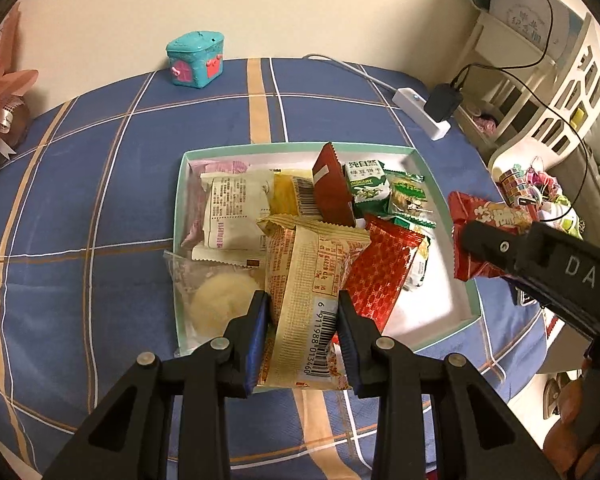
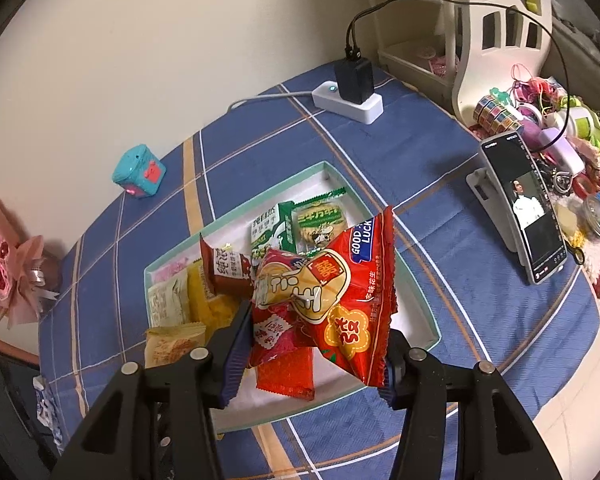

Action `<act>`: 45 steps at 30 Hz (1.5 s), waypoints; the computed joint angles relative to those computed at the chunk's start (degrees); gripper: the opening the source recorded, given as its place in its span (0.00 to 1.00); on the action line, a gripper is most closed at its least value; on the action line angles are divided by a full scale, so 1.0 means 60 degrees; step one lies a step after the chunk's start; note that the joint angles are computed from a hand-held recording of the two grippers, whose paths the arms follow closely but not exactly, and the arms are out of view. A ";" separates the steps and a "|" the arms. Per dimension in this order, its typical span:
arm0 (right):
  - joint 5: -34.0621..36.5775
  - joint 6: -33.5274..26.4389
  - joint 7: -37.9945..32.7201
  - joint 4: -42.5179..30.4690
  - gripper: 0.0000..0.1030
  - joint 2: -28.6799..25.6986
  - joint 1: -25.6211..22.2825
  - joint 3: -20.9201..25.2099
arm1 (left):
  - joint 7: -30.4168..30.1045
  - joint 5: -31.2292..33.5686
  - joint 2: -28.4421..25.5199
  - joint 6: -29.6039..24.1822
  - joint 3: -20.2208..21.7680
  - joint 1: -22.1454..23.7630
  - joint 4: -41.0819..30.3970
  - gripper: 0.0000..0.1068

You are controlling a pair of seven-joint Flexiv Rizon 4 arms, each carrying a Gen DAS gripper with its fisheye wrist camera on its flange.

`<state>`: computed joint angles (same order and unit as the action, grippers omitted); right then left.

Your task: Organize snacks

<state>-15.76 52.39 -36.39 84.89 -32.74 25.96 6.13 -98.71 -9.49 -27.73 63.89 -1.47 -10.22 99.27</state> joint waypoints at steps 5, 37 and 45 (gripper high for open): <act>0.0152 -0.0327 -0.0247 -0.0204 0.54 -0.0153 -0.0023 0.0110 | -0.0001 -0.0073 -0.0036 0.0065 -0.0033 0.0045 0.0021 0.33; 0.0649 -0.1834 -0.0856 -0.0983 0.79 -0.0741 0.0252 0.0215 | -0.1280 0.0868 0.0072 -0.0800 0.0749 -0.0106 -0.0198 0.62; 0.0157 -0.1864 -0.0925 -0.0939 0.79 -0.0674 0.0611 0.0162 | -0.2675 0.1931 0.0405 -0.1174 0.1307 -0.0036 -0.0011 0.78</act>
